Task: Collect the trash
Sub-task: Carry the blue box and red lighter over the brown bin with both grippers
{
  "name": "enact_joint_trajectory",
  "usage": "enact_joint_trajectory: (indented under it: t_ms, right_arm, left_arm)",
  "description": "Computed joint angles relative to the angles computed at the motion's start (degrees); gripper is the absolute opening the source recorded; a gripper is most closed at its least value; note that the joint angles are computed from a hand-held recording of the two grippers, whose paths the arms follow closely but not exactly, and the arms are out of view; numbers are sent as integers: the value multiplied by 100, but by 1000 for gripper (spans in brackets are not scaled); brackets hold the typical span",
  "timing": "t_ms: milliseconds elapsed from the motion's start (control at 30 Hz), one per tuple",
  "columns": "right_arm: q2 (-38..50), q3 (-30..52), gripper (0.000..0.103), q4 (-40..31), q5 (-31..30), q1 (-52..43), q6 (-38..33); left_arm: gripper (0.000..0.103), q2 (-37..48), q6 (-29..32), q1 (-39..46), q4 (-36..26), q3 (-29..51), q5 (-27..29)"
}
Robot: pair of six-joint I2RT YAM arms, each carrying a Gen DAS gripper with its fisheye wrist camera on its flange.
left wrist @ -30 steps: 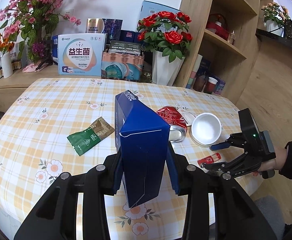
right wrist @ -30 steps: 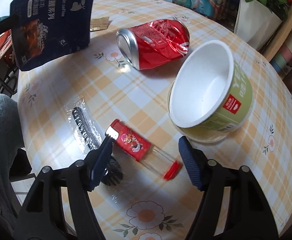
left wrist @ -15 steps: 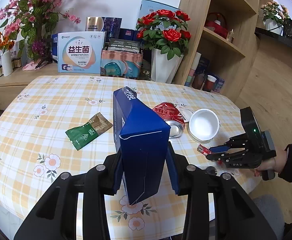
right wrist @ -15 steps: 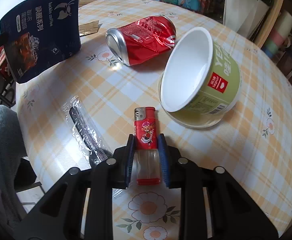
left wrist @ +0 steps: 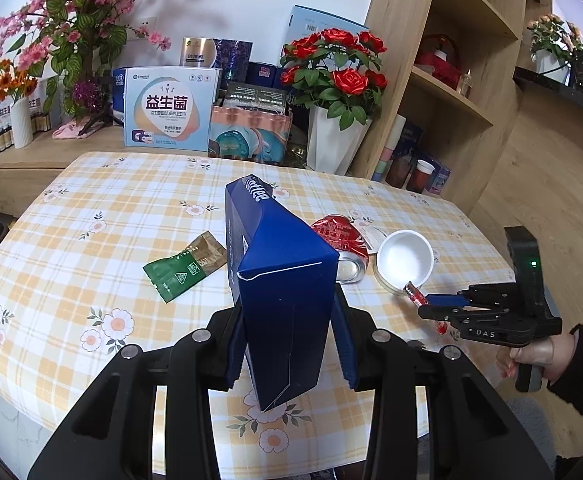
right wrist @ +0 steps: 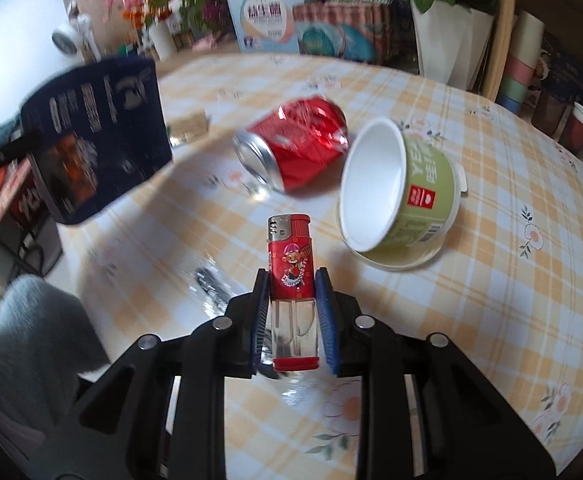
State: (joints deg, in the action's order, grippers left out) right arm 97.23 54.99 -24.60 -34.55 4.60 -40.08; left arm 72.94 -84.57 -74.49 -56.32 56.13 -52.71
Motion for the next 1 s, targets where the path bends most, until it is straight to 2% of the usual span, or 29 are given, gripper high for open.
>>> enact_joint_trajectory:
  t_ms: [267,533,767,1000]
  right_arm:
    - [-879,-478,27,-173,-895,-410,409]
    - [-1855,-607,27,-943,-1612,-1078,309]
    - [-2665,-617,27,-2016,-2141,-1810,-341]
    - [-2891,-388,27,-3530,-2600,-2838,-1641]
  left_arm:
    - [37,343,-561,-596,-964,766,-227]
    - [37,873,-1103,-1355,-1550,1488,-194]
    - [37,1478,-1547,-1996,-1710,2074,-43]
    - [37,2064,-1587,-2410,-1589,2536,249]
